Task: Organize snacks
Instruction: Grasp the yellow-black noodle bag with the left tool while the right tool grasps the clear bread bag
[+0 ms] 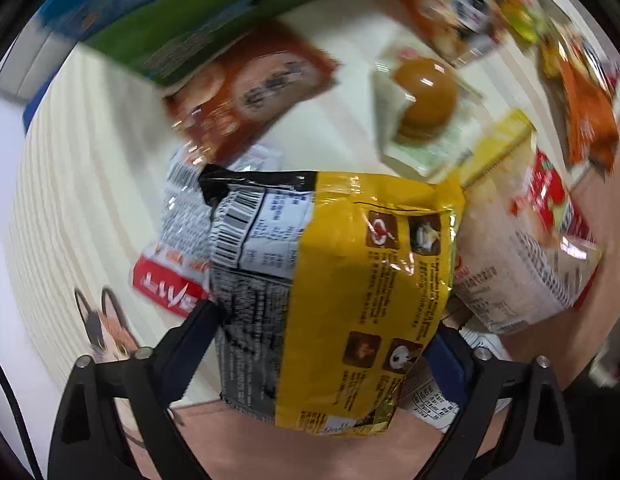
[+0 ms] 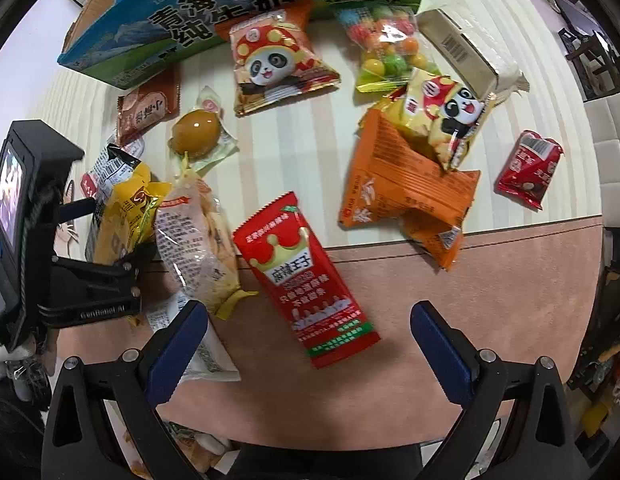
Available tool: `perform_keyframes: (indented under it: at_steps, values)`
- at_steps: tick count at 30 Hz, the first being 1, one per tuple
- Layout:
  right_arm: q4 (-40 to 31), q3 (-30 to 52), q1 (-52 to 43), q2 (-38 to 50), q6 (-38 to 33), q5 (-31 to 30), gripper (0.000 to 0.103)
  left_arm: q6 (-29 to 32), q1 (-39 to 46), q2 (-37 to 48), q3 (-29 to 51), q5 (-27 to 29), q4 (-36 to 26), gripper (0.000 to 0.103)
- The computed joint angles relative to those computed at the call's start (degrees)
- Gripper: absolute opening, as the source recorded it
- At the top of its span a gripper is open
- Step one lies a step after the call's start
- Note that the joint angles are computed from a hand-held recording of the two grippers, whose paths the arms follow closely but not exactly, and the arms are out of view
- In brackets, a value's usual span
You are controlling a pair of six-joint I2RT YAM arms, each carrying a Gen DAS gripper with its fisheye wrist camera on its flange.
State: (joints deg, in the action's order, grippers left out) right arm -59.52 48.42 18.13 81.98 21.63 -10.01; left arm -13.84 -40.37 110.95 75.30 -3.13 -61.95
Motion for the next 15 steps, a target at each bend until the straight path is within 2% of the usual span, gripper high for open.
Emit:
perform_keyframes:
  at_steps: [9,15]
  values:
    - [1.5,5.1,6.9,4.4,4.6,-1.0,0.103,-12.1,16.2,-7.8,-9.2,2.3,-1.1,0.091]
    - [3.4,10.4,14.0,11.4,7.9,0.9,0.102,-11.2,22.7,-12.1,-13.0,1.8,-2.2,0.092]
